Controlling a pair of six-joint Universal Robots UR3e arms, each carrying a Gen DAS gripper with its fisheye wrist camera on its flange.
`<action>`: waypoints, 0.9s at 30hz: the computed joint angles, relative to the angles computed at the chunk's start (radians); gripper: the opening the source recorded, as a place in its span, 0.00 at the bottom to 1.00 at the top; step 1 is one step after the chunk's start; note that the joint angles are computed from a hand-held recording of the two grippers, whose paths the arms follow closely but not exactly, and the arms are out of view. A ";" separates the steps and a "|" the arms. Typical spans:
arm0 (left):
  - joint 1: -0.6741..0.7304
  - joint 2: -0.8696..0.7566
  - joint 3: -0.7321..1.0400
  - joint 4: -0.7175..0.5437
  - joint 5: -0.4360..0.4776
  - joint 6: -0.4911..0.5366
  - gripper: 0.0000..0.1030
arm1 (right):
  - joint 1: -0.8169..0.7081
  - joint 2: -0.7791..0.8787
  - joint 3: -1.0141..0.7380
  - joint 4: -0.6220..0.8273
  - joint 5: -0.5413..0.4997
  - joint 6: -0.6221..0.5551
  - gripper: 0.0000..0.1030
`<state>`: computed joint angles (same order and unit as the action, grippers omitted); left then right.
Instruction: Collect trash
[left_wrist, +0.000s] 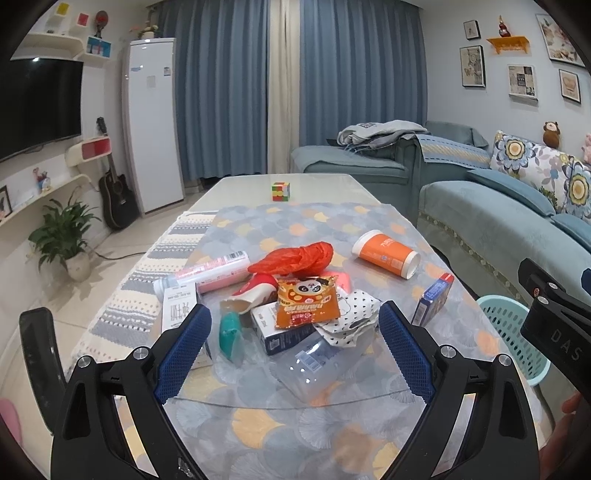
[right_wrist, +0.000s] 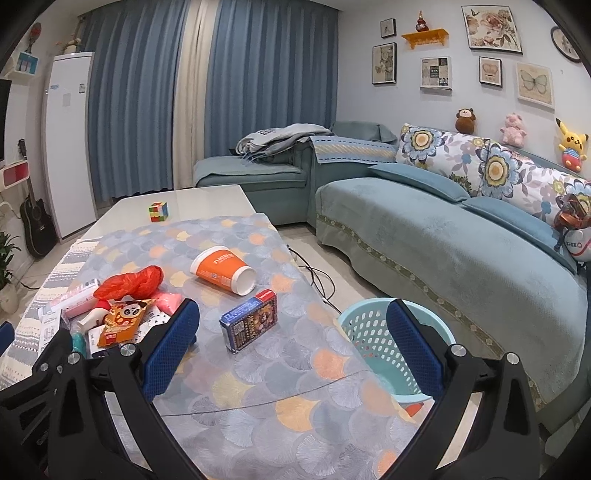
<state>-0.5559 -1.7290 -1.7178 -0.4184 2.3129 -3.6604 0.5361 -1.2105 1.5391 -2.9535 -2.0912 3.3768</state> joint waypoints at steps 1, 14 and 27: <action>0.002 0.000 0.000 0.002 -0.004 0.001 0.87 | -0.002 -0.001 -0.001 0.007 -0.001 0.005 0.94; 0.351 0.242 -0.226 0.079 -0.580 0.279 0.86 | -0.131 -0.012 -0.028 0.063 0.128 -0.059 0.94; 0.549 0.008 -0.138 -0.075 -1.021 0.441 0.70 | -0.216 0.342 -0.585 0.500 0.424 -0.075 0.67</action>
<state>-0.0068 -1.7211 -1.8555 -0.4933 1.2921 -3.2193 0.3199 -0.8686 0.9545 -2.4539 -1.6671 3.3014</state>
